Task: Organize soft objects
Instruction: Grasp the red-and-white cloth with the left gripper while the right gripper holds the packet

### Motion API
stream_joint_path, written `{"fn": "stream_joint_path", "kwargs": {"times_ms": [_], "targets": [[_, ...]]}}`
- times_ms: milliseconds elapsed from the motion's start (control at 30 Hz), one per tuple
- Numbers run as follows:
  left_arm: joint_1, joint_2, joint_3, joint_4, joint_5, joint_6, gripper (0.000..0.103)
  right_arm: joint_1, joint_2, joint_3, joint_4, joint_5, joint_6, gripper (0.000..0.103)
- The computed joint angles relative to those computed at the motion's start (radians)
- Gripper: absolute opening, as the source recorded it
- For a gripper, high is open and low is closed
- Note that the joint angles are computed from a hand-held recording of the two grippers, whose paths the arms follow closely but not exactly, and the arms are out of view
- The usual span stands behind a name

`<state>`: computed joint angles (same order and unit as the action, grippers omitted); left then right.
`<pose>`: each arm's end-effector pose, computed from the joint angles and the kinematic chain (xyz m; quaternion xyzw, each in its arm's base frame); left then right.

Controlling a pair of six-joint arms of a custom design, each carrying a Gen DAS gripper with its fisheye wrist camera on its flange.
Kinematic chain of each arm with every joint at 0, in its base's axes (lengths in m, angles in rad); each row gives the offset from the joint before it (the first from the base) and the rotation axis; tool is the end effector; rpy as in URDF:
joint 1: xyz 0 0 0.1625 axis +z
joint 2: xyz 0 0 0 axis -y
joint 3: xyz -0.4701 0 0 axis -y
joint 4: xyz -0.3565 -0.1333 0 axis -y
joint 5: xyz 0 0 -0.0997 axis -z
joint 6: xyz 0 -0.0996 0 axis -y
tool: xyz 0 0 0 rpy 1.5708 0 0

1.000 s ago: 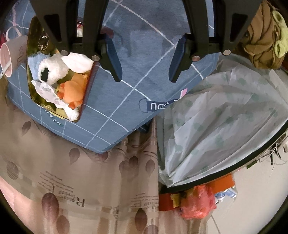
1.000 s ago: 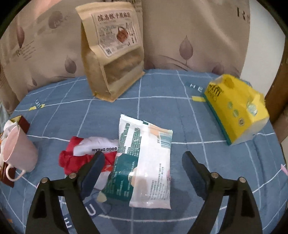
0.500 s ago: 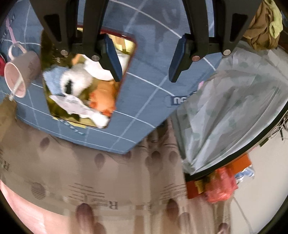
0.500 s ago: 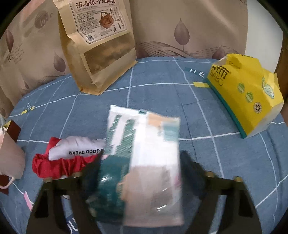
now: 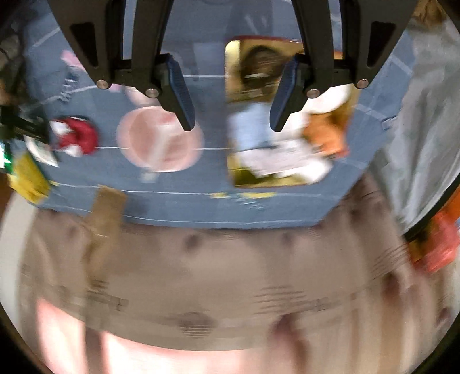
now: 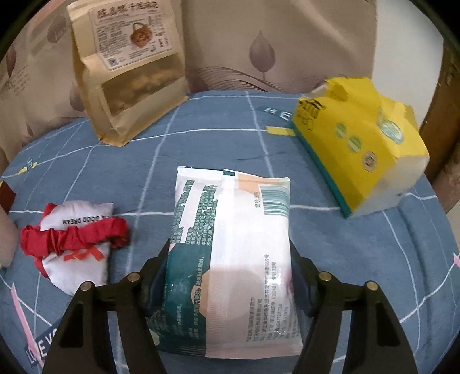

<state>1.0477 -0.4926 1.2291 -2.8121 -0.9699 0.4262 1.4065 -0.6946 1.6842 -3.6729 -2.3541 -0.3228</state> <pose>-0.2380 -0.7923 0.1217 0.3570 0.8565 -0.2521 0.2747 -0.0465 -0.6657 0.2236 -0.1388 -0.7984 0.3955 0.4323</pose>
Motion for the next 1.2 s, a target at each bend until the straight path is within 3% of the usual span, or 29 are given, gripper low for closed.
{"fn": "stream_joint_path", "kwargs": {"times_ms": [200,433,1033,1200], "targets": [[-0.061,0.062,-0.028,0.138,-0.138,-0.001,0.061,-0.012,-0.022,0.043,-0.030,0.005,-0.008,0.066],[-0.098,0.189,-0.164,0.322,-0.203,-0.023,0.061,-0.012,-0.022,0.040,-0.023,0.005,-0.004,0.067],[-0.103,0.383,-0.399,0.495,-0.188,-0.042,0.062,-0.014,-0.030,0.046,-0.009,0.020,0.006,0.072],[-0.102,0.414,-0.418,0.491,-0.175,0.001,0.069,-0.010,-0.026,0.044,-0.009,0.016,0.008,0.073]]}}
